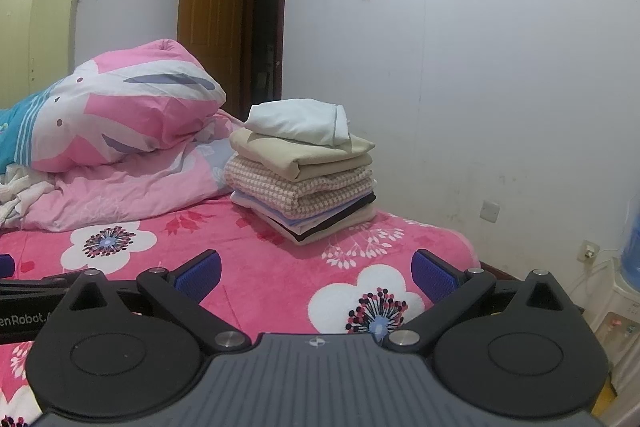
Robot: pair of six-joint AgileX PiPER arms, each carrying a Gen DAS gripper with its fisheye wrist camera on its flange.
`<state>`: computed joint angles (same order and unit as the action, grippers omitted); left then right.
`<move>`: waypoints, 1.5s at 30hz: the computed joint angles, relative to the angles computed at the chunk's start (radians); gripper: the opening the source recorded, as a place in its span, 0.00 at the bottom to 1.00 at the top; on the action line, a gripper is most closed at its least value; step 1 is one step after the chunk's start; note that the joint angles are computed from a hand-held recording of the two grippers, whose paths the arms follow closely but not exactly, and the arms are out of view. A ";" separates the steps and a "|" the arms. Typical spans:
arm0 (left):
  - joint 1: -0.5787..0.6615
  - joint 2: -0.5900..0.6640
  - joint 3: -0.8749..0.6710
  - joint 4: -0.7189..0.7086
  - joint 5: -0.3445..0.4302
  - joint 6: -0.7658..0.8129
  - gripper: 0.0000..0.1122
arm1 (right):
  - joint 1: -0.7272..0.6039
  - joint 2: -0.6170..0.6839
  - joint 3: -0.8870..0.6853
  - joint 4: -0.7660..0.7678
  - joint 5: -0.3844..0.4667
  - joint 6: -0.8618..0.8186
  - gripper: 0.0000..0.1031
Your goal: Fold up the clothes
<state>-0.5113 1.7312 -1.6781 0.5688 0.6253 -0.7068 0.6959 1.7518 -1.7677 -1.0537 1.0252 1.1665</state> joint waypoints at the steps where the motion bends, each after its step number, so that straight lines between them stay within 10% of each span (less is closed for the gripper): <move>1: 0.000 0.000 -0.001 -0.002 0.000 0.001 0.92 | 0.000 0.000 -0.001 0.001 0.000 -0.001 1.00; 45: 0.009 -0.003 -0.001 -0.005 -0.004 0.005 0.92 | 0.014 0.023 -0.043 0.003 0.016 -0.026 1.00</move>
